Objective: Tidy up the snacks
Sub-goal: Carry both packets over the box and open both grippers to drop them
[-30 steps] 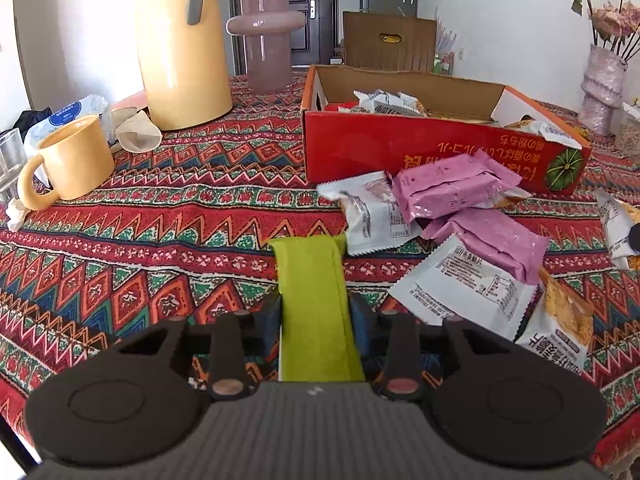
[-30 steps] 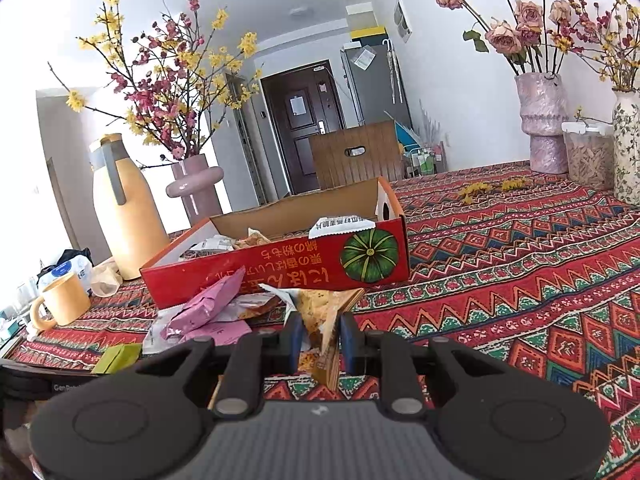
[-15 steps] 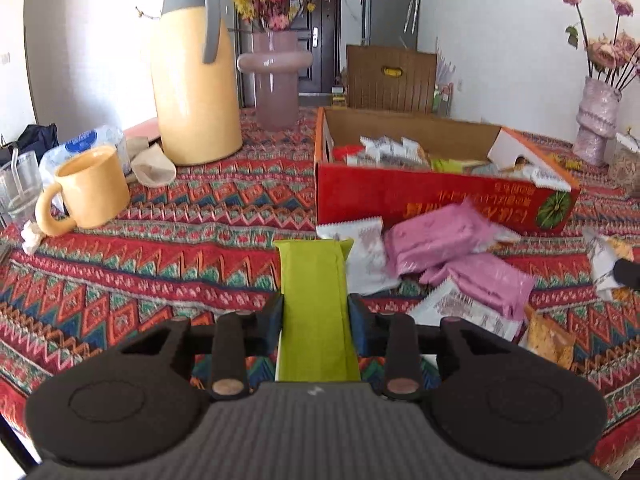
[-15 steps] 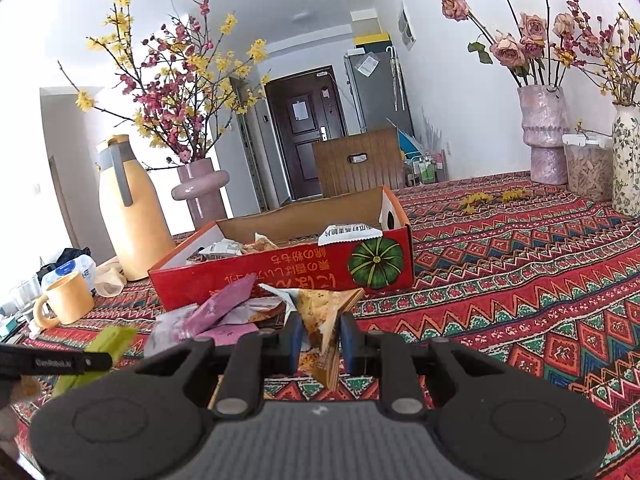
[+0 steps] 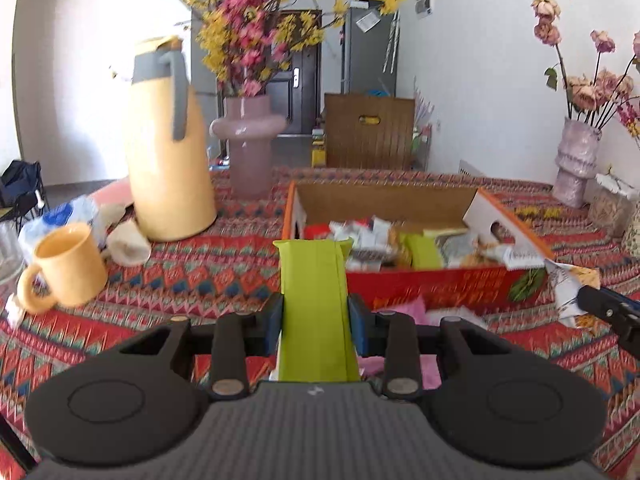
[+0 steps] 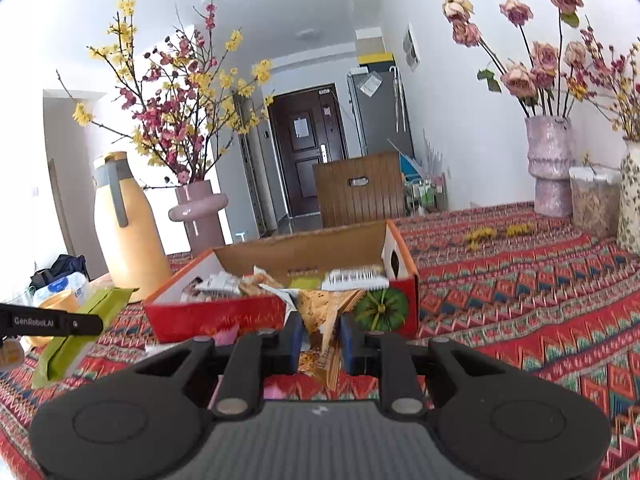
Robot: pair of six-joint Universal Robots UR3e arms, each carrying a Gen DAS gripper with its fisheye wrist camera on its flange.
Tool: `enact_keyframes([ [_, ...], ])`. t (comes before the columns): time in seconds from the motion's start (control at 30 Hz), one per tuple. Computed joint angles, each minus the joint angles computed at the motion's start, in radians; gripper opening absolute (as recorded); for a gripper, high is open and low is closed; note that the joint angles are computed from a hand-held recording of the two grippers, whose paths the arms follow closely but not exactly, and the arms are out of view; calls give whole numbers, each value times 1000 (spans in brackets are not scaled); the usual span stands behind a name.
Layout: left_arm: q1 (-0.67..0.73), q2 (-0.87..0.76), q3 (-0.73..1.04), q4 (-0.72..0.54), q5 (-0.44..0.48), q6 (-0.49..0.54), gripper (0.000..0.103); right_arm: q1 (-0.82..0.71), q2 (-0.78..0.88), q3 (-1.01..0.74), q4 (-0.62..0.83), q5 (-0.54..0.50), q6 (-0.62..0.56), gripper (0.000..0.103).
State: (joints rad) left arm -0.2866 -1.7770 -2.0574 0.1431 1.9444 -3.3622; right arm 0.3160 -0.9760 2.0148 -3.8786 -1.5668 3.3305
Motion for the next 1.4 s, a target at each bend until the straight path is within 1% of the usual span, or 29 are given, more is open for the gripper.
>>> enact_keyframes([
  [0.23, 3, -97, 196, -44, -15, 33, 35, 5, 39, -187, 105, -21, -29, 19],
  [0.43, 24, -195, 371, -89, -41, 41, 35, 5, 102, -397, 226, -31, -54, 19],
  [0.8, 73, -422, 723, -248, -81, -6, 35, 8, 308, -886, 526, -47, -91, 19],
  [0.9, 87, -491, 795, -258, -85, -19, 35, 7, 391, -1047, 624, -54, -84, 19],
  [0.97, 99, -526, 815, -244, -100, -23, 35, 3, 437, -1117, 660, -51, -65, 19],
  [1.07, 112, -559, 810, -198, -121, -24, 35, -2, 485, -1169, 695, -51, -54, 19],
  [1.2, 120, -576, 823, -216, -140, -20, 35, -6, 518, -1212, 743, -44, -56, 19],
  [1.37, 115, -577, 807, -204, -145, -14, 36, -5, 518, -1202, 745, -49, -60, 21],
  [1.4, 114, -573, 798, -193, -144, -13, 41, -4, 514, -1194, 741, -54, -58, 22],
])
